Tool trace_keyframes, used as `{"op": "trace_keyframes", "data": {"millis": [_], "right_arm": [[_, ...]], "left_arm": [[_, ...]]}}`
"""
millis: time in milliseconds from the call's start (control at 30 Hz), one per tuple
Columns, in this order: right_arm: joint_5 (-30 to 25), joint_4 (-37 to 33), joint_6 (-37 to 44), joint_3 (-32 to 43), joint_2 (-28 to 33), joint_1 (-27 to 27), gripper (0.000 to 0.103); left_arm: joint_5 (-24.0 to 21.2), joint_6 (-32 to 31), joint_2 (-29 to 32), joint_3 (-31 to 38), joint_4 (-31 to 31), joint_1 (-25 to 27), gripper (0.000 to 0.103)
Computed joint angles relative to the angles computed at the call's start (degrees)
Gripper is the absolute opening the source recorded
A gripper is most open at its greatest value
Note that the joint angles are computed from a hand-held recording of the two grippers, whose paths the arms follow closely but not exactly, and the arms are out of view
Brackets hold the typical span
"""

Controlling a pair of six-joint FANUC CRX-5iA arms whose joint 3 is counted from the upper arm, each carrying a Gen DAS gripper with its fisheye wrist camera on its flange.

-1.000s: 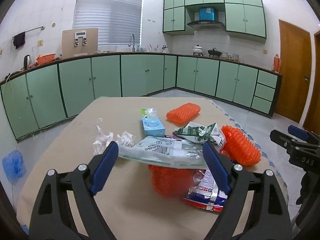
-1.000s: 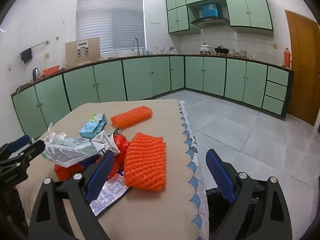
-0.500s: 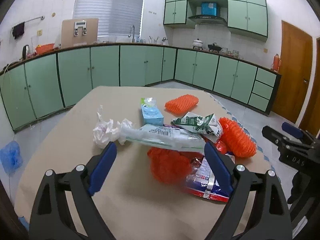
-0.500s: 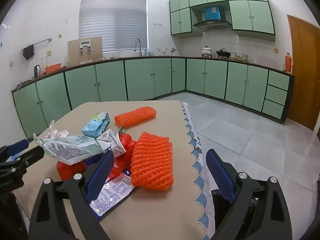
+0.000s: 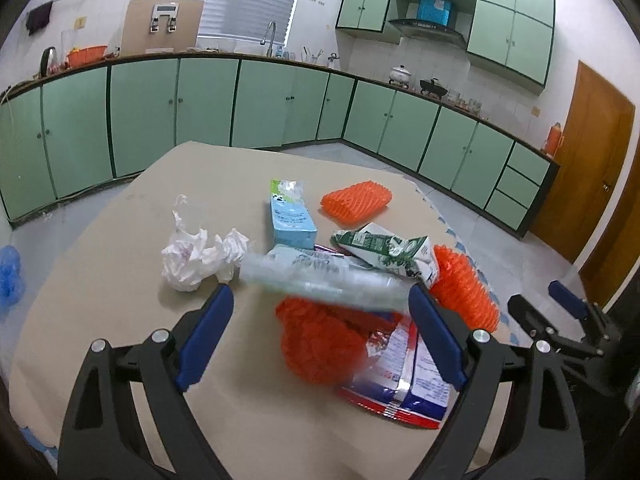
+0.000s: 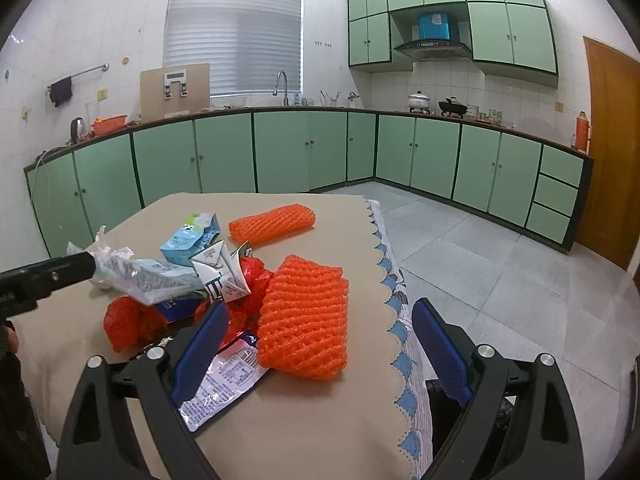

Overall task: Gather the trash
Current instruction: 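Move both open tools back over the trash on the table, then grasp the orange foam net with the right tool while the left tool grasps the clear printed plastic bag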

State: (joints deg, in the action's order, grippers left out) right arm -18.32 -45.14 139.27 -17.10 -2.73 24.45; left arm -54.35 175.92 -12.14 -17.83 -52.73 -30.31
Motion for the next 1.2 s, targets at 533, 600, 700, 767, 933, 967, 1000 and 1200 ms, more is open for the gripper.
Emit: {"op": "trace_keyframes", "data": {"millis": [533, 600, 700, 767, 933, 967, 1000, 1200], "right_arm": [[-0.55, 3.37, -3.39, 1.71, 2.62, 1.21, 0.091], [-0.91, 5.00, -5.13, 2.13, 3.35, 1.68, 0.091], [0.24, 9.37, -10.08, 1.73, 4.14, 3.41, 0.091], [1.14, 13.00, -14.30, 1.33, 4.78, 4.51, 0.091], [1.18, 17.61, -19.47, 0.82, 5.86, 5.69, 0.085], [1.28, 18.63, -20.54, 0.67, 6.06, 5.89, 0.084], [1.32, 19.84, -21.82, 0.50, 6.27, 6.07, 0.083], [-2.22, 25.32, -27.19, 1.18, 8.60, 6.41, 0.053]], "left_arm": [[9.37, -3.77, -0.03, -2.07, 9.39, 9.43, 0.065], [10.23, -3.66, -0.12, -2.41, 9.99, 10.01, 0.048], [9.12, -1.92, 0.35, -2.16, 8.82, 9.38, 0.035], [7.82, 0.29, 0.67, -1.94, 7.06, 8.23, 0.020], [5.76, 3.13, 1.35, -1.38, 4.39, 6.13, 0.017], [5.26, 3.51, 1.42, -1.26, 3.97, 5.66, 0.017], [4.76, 4.02, 1.44, -1.21, 3.43, 5.14, 0.016], [2.41, 6.04, 0.96, -1.10, 0.46, 2.39, 0.013]]}}
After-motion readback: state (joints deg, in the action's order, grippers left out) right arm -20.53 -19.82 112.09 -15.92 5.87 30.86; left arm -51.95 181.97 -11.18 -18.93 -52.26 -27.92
